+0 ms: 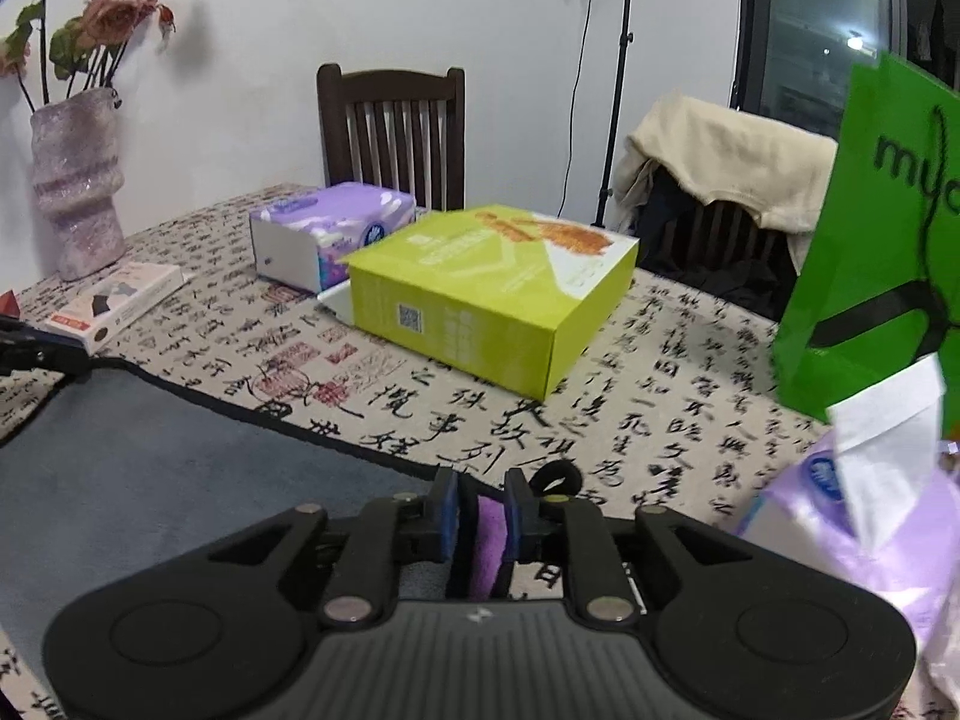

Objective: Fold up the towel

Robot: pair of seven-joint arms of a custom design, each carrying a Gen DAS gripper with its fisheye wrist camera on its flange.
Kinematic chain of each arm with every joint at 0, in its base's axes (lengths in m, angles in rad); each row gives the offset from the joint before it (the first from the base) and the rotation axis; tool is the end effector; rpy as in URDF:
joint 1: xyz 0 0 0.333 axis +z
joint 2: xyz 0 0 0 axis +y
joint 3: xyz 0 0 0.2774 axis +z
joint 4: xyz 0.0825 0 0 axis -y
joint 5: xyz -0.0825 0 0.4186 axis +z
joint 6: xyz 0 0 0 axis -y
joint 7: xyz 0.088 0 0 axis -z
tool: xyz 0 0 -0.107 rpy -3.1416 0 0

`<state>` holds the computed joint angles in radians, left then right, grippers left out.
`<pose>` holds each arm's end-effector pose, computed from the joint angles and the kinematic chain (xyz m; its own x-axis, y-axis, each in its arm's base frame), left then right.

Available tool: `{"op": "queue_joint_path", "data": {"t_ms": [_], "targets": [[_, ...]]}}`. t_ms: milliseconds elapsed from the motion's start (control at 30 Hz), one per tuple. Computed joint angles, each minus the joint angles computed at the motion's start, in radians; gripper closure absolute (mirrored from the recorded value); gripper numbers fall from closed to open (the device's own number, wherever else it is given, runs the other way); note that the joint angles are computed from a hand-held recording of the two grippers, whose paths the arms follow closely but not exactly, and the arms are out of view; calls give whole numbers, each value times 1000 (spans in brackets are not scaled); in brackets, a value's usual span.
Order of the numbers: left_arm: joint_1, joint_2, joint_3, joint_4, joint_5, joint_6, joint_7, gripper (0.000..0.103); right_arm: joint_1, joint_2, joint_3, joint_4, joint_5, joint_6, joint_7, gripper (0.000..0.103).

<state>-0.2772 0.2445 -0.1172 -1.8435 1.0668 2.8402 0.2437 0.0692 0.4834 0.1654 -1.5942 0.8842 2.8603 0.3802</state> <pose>0.6081 -0.2979 0.4078 -0.0134 -0.9959 0.0897 -0.6060 -0.0633 -0.7929 0.7286 0.1127 0.3786 0.5511 -0.8330 0.0492 -0.4773 -0.3631 -0.8002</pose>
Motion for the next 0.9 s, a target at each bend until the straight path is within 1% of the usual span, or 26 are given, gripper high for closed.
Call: {"op": "queue_joint_path", "data": {"t_ms": [133, 167, 200, 267, 333, 400, 533, 600, 667, 733, 833, 900], "targets": [[-13, -78, -5, -59, 80, -10, -63, 67, -16, -86, 10, -80, 38, 1, -51, 85], [-13, -100, -11, -77, 98, -15, -80, 62, -18, -109, 11, -100, 54, 0, -66, 81], [-12, -118, -18, -91, 115, -22, -99, 55, -18, -133, 9, -122, 70, -1, -80, 79], [-7, -162, -35, -126, 147, -39, -142, 47, -18, -184, 6, -166, 116, -2, -119, 63], [0, -206, -57, -165, 162, -57, -167, 42, -12, -239, -3, -215, 164, -6, -162, 59], [8, -247, -78, -201, 174, -75, -192, 35, 0, -291, -21, -262, 199, -20, -192, 57], [20, -330, -122, -272, 190, -106, -222, 28, 35, -395, -59, -359, 269, -31, -256, 46], [22, -367, -145, -303, 194, -126, -238, 21, 55, -448, -79, -408, 306, -34, -288, 39], [24, -405, -167, -336, 207, -141, -261, 17, 77, -501, -100, -456, 349, -35, -331, 27], [24, -439, -188, -366, 221, -152, -284, 14, 99, -552, -121, -504, 385, -38, -363, 21], [20, -491, -220, -412, 237, -174, -314, 8, 131, -633, -150, -580, 425, -44, -402, 19], [17, -526, -241, -440, 255, -189, -338, 3, 151, -684, -169, -626, 455, -45, -428, 12]]}}
